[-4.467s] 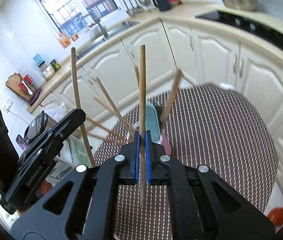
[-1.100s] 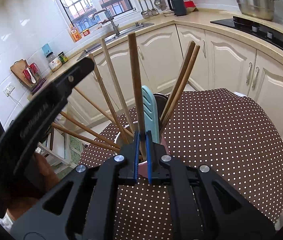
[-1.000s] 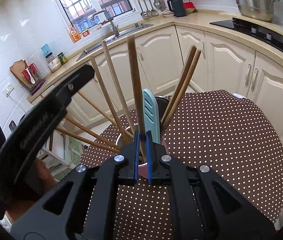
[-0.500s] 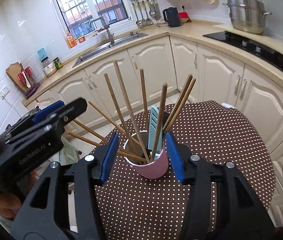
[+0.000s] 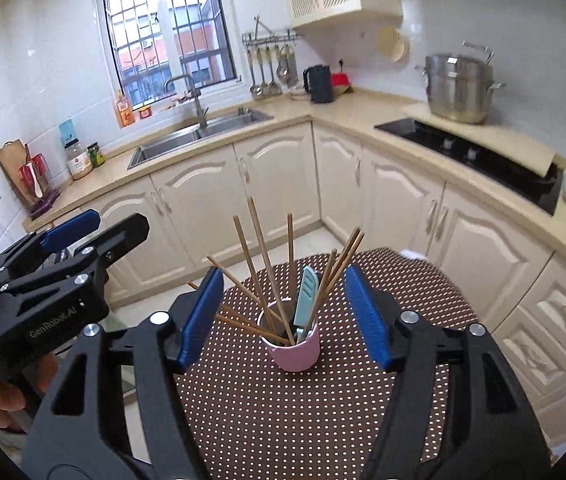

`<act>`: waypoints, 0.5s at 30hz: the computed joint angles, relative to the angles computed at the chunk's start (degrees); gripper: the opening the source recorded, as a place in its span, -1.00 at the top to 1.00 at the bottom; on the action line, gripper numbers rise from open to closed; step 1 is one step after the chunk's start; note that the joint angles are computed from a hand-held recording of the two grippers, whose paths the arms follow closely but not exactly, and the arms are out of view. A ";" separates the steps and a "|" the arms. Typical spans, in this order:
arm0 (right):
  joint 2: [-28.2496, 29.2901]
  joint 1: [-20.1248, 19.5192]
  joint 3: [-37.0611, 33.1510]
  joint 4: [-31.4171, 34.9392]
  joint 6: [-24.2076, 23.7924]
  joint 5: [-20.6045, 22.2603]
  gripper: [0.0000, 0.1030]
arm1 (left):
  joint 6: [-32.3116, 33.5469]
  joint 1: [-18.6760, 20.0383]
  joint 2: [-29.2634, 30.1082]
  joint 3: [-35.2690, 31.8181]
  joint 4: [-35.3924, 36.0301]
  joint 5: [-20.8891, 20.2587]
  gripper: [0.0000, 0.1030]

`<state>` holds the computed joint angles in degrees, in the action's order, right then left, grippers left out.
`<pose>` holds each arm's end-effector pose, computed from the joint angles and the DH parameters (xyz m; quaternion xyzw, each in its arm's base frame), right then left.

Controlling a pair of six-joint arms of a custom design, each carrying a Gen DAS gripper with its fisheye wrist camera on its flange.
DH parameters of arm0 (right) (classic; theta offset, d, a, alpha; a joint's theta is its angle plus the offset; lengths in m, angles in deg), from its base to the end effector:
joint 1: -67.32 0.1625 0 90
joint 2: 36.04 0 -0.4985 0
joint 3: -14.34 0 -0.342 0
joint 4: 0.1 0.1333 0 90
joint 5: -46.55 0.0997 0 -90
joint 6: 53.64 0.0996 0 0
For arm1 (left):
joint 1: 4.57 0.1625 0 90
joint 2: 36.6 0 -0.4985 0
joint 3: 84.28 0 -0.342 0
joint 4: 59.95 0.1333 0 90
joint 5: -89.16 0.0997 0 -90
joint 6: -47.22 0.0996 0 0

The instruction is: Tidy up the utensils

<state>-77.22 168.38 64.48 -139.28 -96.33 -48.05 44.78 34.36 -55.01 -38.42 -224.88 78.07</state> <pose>0.2867 -0.8134 0.4260 0.4118 -0.8432 0.3203 0.1299 -0.5223 -0.7189 0.2228 0.0579 0.7494 -0.5394 0.3795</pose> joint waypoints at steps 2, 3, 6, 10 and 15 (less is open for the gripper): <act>-1.46 0.53 2.83 -3.11 -0.53 -0.42 -0.32 | 0.64 -0.60 -0.74 1.14 -1.14 -0.09 -0.39; -2.08 0.76 4.01 -4.43 -0.63 -0.63 -0.34 | 2.27 -0.94 -0.84 1.41 -2.99 -0.20 -0.40; -3.74 1.38 6.91 -7.94 -0.36 -1.40 -0.41 | 4.70 -1.79 -1.40 2.32 -5.61 -0.40 -0.40; -5.31 1.84 9.63 -10.80 0.13 -1.61 -0.45 | 10.85 -2.64 -0.66 1.13 -10.83 -0.46 -0.40; -6.93 2.34 12.84 -14.68 -0.03 -0.97 -0.53 | 18.12 -3.58 0.73 -1.33 -16.82 -0.18 -0.49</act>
<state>-84.15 170.73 77.33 -153.96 -96.37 -49.02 62.90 30.77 -54.27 -39.76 -241.70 77.88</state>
